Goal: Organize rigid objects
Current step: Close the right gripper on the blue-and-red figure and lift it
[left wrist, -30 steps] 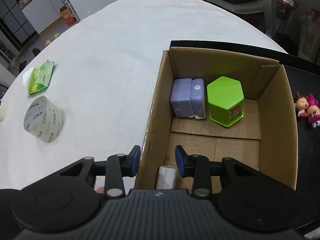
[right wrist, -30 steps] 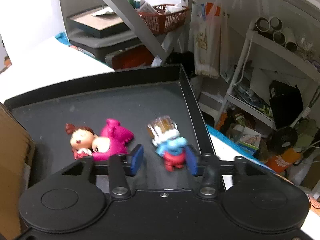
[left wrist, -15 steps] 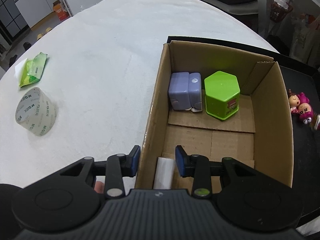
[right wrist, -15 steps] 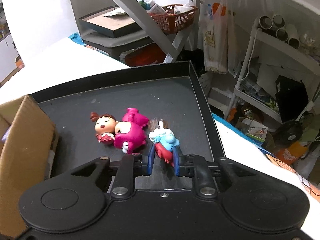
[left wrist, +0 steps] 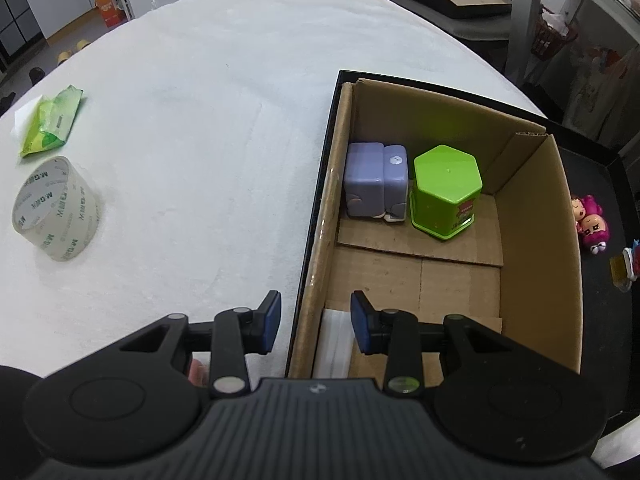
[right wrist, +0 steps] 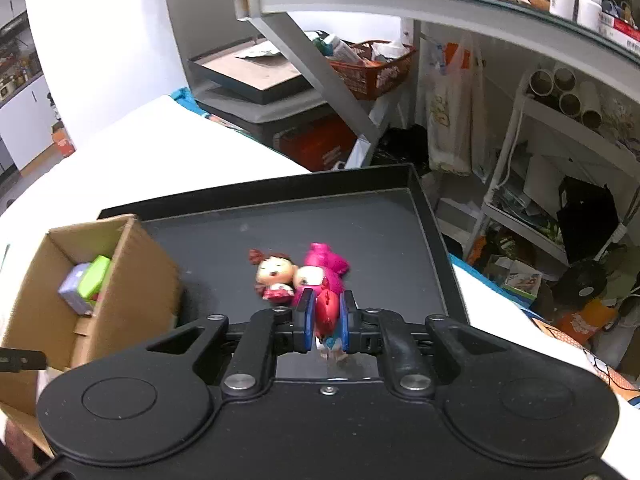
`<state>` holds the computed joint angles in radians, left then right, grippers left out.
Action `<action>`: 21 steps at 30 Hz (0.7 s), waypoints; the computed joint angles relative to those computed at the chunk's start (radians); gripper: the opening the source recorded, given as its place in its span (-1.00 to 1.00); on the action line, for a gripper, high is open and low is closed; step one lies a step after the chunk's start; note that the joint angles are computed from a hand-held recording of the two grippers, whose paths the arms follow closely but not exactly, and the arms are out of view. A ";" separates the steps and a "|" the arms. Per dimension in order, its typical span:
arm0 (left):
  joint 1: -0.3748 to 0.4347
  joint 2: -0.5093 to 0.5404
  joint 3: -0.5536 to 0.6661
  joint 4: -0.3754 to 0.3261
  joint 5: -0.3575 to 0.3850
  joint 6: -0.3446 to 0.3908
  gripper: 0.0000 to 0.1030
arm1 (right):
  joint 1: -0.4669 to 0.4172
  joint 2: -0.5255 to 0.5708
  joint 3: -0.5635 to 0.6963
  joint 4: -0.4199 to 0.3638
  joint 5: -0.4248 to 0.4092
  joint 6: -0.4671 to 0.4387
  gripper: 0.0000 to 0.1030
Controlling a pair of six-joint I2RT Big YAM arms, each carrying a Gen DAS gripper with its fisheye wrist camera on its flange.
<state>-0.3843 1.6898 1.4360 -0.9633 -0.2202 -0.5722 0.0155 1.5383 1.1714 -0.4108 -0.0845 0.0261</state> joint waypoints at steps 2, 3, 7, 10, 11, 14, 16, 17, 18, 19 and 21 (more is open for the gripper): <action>0.000 -0.003 -0.007 0.006 -0.005 0.008 -0.30 | 0.014 -0.015 -0.006 -0.001 0.006 0.004 -0.76; 0.000 -0.005 -0.010 0.010 -0.005 0.011 -0.30 | 0.021 -0.022 -0.008 0.000 0.009 0.005 -0.76; 0.004 -0.015 -0.025 0.026 -0.003 0.011 -0.30 | 0.047 -0.041 -0.007 -0.008 0.019 0.007 -0.76; 0.009 -0.025 -0.040 0.047 0.007 0.008 -0.30 | 0.070 -0.051 0.000 -0.020 0.021 0.011 -0.76; 0.011 -0.027 -0.044 0.052 0.010 0.008 -0.30 | 0.078 -0.053 0.003 -0.024 0.024 0.010 -0.76; 0.016 -0.041 -0.062 0.079 0.016 0.010 -0.30 | 0.106 -0.063 0.010 -0.031 0.034 0.008 -0.76; 0.022 -0.050 -0.077 0.098 0.032 0.005 -0.42 | 0.125 -0.066 0.017 -0.037 0.039 0.006 -0.76; 0.026 -0.055 -0.085 0.109 0.040 0.004 -0.45 | 0.134 -0.068 0.020 -0.039 0.043 0.006 -0.76; 0.028 -0.059 -0.090 0.118 0.047 0.005 -0.57 | 0.145 -0.070 0.023 -0.042 0.048 0.005 -0.76; 0.031 -0.062 -0.096 0.127 0.056 0.005 -0.65 | 0.155 -0.071 0.027 -0.045 0.053 0.003 -0.76; 0.038 -0.070 -0.108 0.144 0.076 0.003 -0.74 | 0.175 -0.073 0.035 -0.050 0.061 0.002 -0.76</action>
